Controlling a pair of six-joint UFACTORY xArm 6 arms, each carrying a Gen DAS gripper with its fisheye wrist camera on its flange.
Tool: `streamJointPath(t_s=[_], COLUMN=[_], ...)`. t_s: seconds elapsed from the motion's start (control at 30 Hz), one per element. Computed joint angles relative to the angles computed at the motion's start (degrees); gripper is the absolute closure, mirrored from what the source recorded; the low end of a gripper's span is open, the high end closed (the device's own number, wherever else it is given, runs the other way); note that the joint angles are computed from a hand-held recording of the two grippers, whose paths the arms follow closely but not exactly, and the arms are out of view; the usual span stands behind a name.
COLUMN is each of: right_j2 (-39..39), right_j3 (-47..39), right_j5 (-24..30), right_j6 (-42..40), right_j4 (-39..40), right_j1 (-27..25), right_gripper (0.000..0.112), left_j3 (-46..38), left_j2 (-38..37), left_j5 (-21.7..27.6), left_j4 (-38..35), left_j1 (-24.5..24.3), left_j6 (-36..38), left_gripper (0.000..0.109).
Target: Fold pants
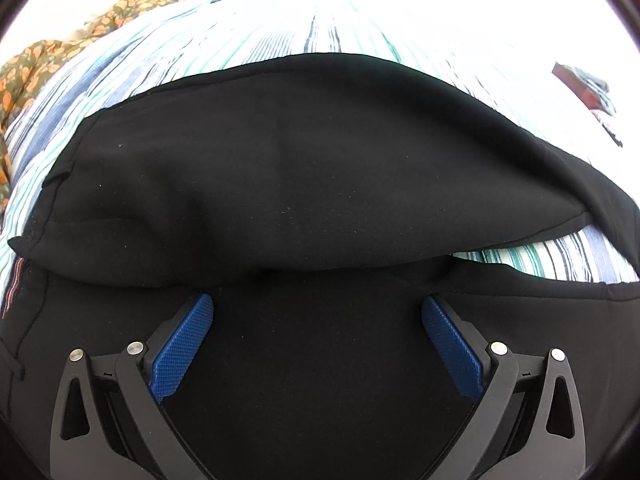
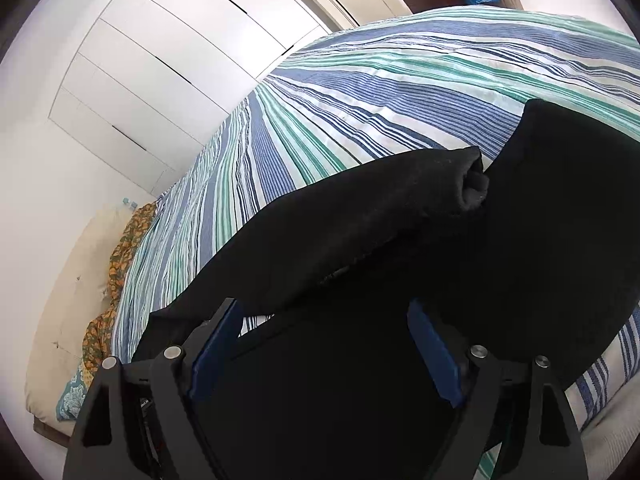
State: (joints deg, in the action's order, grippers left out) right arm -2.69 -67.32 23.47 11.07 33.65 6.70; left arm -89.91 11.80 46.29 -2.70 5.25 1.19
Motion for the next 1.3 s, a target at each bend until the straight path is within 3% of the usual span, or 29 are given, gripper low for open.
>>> streamJointPath(t_s=[0.3, 0.77, 0.93, 1.1, 1.2, 1.3], right_j2=[-2.1, -1.1, -0.7, -2.0, -1.6, -0.4], right_j3=[2.4, 1.5, 0.6, 1.7, 0.4, -1.0], right_j5=[-1.5, -1.1, -0.5, -0.8, 2.7, 6.2], right_j6=[-2.5, -3.9, -3.6, -8.7, -18.6, -22.7], right_j4=[5.4, 7.5, 4.8, 13.3, 25.6, 31.3], right_j1=[-0.5, -0.7, -0.4, -1.2, -1.1, -1.0], right_gripper=[0.028, 0.028, 0.028, 0.028, 0.028, 0.028], left_j3=[2.3, 3.3, 3.4, 3.0, 2.9, 2.8], left_j2=[-1.1, -1.4, -1.4, -0.8, -0.6, -0.5], left_j5=[-1.3, -2.1, -2.2, -2.3, -2.4, -2.3], left_j4=[-0.3, -0.5, -0.5, -0.8, -0.9, -0.9], left_j1=[0.3, 0.5, 0.5, 0.9, 1.0, 1.0], left_j6=[0.6, 1.0, 1.0, 1.5, 1.6, 1.7], left_gripper=[0.006, 0.006, 0.006, 0.006, 0.006, 0.006])
